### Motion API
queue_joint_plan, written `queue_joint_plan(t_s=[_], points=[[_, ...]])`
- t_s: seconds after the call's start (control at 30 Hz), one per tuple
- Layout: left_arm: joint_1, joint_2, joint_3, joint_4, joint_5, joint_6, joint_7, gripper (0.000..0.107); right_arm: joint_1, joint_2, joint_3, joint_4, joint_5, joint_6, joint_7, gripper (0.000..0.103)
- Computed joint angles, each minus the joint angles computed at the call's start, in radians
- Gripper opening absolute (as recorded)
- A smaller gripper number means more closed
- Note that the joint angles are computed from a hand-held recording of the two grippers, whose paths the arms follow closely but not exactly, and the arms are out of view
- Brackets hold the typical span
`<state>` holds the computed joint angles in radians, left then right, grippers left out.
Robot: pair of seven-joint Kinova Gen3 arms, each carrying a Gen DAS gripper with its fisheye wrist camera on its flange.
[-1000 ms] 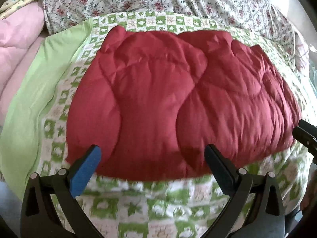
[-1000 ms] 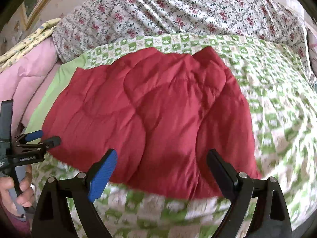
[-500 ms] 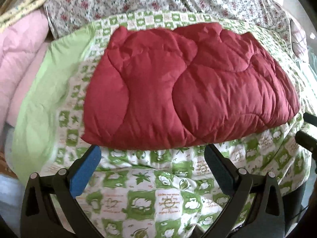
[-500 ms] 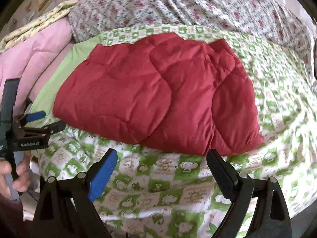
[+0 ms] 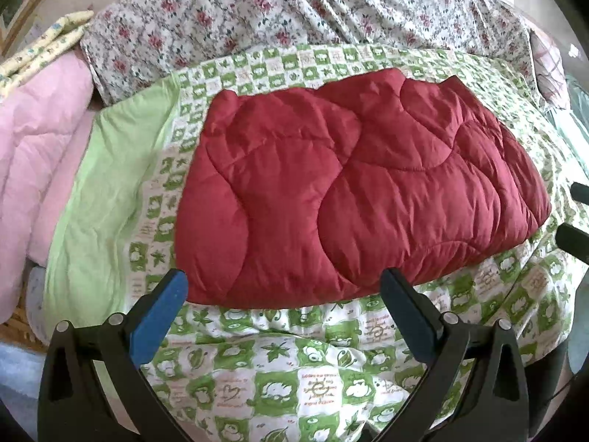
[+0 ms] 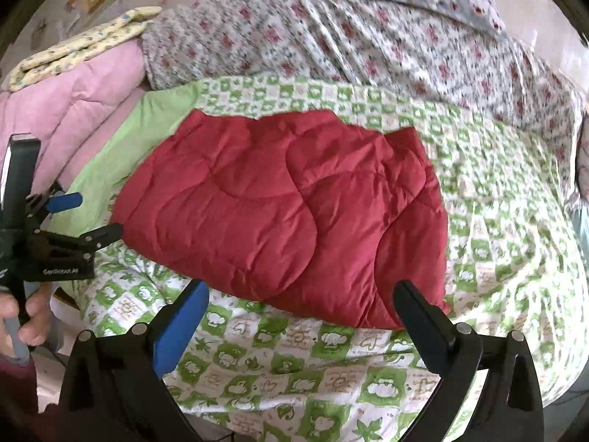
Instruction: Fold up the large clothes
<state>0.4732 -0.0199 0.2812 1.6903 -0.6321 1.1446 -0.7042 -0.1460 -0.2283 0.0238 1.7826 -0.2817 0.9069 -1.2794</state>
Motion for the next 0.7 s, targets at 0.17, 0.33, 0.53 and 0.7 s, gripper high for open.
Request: queue_joint_plan(t_s=[0.17, 0.33, 0.53, 0.7], points=[[0.011, 0.042, -0.007, -0.028, -0.013, 0.023, 0.009, 0.103, 0.001, 0.055, -0.009, 0.003, -0.003, -0.017, -0.012, 0.101], [0.03, 0.07, -0.025, -0.06, -0.031, 0.037, 0.006, 0.103, -0.003, 0.086, -0.026, -0.012, 0.003, -0.021, -0.011, 0.101], [0.046, 0.072, -0.036, -0.079, -0.05, 0.043, -0.005, 0.103, -0.005, 0.099, -0.039, -0.044, 0.022, -0.016, -0.011, 0.101], [0.044, 0.076, -0.044, -0.088, -0.044, 0.037, -0.02, 0.103, -0.005, 0.111, -0.049, -0.071, 0.047, -0.016, -0.023, 0.101]])
